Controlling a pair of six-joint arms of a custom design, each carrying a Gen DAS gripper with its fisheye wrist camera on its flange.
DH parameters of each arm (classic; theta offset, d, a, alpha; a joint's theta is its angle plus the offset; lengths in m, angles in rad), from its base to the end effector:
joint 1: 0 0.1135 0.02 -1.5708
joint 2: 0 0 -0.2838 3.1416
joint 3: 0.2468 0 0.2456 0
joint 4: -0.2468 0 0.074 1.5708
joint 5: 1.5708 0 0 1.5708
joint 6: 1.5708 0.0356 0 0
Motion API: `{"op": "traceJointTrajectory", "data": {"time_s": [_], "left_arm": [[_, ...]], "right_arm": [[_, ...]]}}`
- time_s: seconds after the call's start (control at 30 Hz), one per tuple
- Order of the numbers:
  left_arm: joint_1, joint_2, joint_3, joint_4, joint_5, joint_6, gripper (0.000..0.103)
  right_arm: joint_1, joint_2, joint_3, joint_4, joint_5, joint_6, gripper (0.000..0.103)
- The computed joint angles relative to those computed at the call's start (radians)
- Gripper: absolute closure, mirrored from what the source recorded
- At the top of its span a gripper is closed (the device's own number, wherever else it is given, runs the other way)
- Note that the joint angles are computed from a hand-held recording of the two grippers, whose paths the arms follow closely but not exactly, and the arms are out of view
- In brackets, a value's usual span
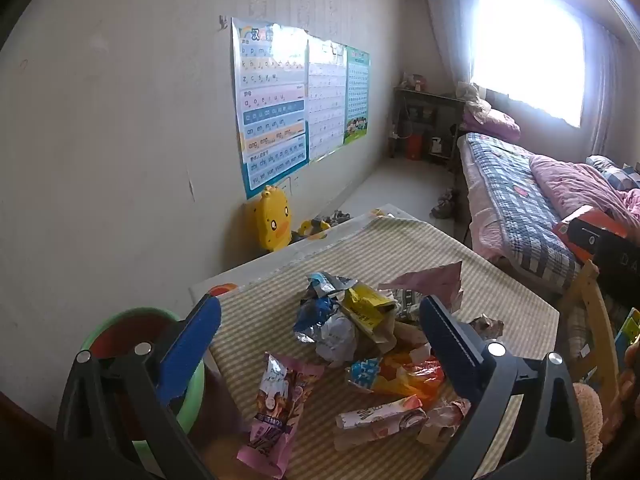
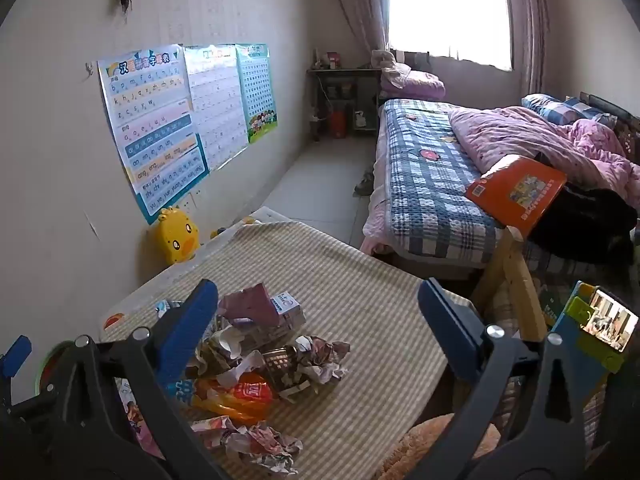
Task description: Collect trash
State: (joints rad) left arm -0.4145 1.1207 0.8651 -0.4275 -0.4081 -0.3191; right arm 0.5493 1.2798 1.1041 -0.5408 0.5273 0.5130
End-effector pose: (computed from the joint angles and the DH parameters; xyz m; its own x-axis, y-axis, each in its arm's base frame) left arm 0.2115 -0.0776 0.2995 -0.5762 -0.0611 -0.8151 -0.0978 0.9952 -0.0055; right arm 0.2333 0.1218 0.3340 -0.5506 0.1602 -0.8192 0.1638 0.9831 0.0822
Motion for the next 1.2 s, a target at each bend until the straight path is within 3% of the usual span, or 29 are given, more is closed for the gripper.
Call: {"op": "traceJointTrajectory", "data": {"time_s": [1.2], "left_arm": [[0.004, 0.012, -0.039, 0.03, -0.006, 0.017, 0.008]], "right_arm": [[0.003, 0.0, -0.004, -0.013, -0.008, -0.006, 0.004]]}}
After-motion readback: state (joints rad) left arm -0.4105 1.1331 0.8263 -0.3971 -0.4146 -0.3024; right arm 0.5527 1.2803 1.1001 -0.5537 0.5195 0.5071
